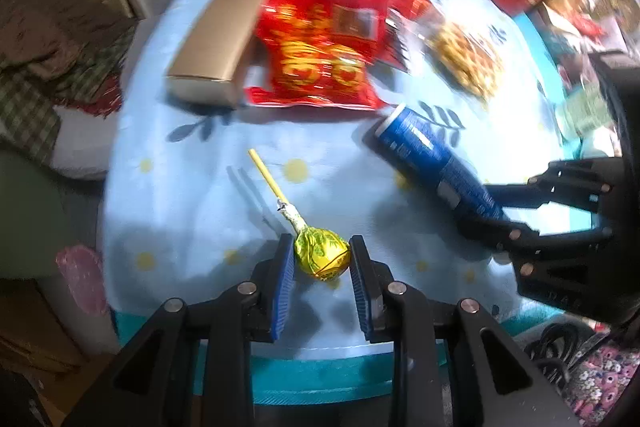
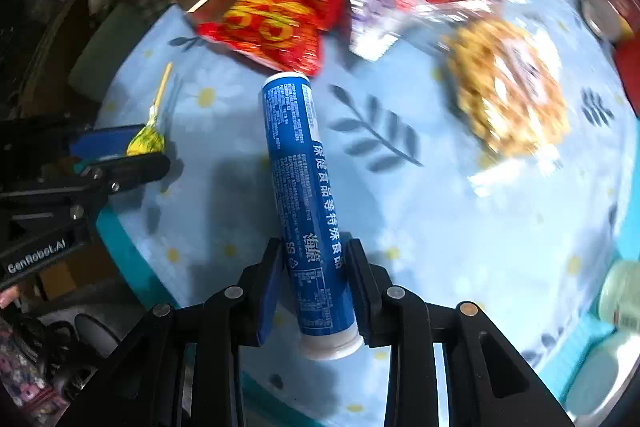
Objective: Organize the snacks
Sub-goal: 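Grasp the blue tube with the right gripper while the left gripper grasps the yellow lollipop, then lift the blue tube and lollipop toward the cardboard box with both grippers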
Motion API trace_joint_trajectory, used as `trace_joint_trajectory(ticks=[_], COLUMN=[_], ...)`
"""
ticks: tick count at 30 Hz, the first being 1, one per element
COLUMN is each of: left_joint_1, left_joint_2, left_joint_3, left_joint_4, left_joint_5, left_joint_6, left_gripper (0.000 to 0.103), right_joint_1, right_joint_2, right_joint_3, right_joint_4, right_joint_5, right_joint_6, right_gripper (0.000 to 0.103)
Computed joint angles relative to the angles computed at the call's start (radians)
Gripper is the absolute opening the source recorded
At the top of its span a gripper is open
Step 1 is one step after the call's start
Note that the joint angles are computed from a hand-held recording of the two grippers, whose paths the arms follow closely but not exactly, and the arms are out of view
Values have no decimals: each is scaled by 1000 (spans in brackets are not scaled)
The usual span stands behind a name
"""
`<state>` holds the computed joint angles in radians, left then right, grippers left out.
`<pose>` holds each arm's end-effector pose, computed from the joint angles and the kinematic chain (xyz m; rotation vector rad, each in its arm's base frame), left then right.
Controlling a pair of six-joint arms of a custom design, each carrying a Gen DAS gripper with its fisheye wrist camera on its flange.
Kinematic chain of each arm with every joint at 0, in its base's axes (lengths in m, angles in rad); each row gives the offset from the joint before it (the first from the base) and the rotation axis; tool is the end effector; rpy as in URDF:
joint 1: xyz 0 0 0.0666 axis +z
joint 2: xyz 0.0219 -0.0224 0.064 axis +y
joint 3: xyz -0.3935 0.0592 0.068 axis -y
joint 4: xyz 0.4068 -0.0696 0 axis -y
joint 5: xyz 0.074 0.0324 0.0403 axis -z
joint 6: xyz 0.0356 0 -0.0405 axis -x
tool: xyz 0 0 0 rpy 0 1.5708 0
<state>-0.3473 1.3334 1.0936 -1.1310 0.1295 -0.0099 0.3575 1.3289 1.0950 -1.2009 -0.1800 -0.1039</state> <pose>0.3858 -0.1450 0.3253 0.5442 2.9064 -0.2388 0.3763 0.1470 0.3266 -0.4023 3.0079 0.3139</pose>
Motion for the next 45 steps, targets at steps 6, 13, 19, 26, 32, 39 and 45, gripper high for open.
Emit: trace_joint_trajectory(ticks=[6, 13, 19, 26, 32, 39, 45], left_joint_1=[-30, -65, -96, -74, -74, -93, -87], left_joint_2=[50, 72, 85, 79, 70, 32, 0], left_joint_3=[13, 26, 37, 38, 68, 84, 88], left_joint_4=[-26, -31, -18, -6, -10, -24, 3], left_joint_5=[-37, -108, -137, -99, -77, -80, -81], left_joint_6=[-29, -29, 5, 31, 11, -2, -13], left_gripper=[27, 28, 29, 28, 28, 28, 28], right_joint_1=[-73, -120, -1, 65, 58, 60, 76], right_joint_2=[-33, -50, 12, 20, 13, -22, -78], right_joint_3=[-20, -32, -6, -10, -26, -29, -23], right_joint_4=[-24, -55, -9, 0, 32, 36, 43], right_joint_5=[27, 53, 88, 140, 64, 33, 53], right_joint_6=[-2, 35, -51, -65, -82, -105, -124], right_gripper=[31, 32, 36, 33, 28, 28, 28])
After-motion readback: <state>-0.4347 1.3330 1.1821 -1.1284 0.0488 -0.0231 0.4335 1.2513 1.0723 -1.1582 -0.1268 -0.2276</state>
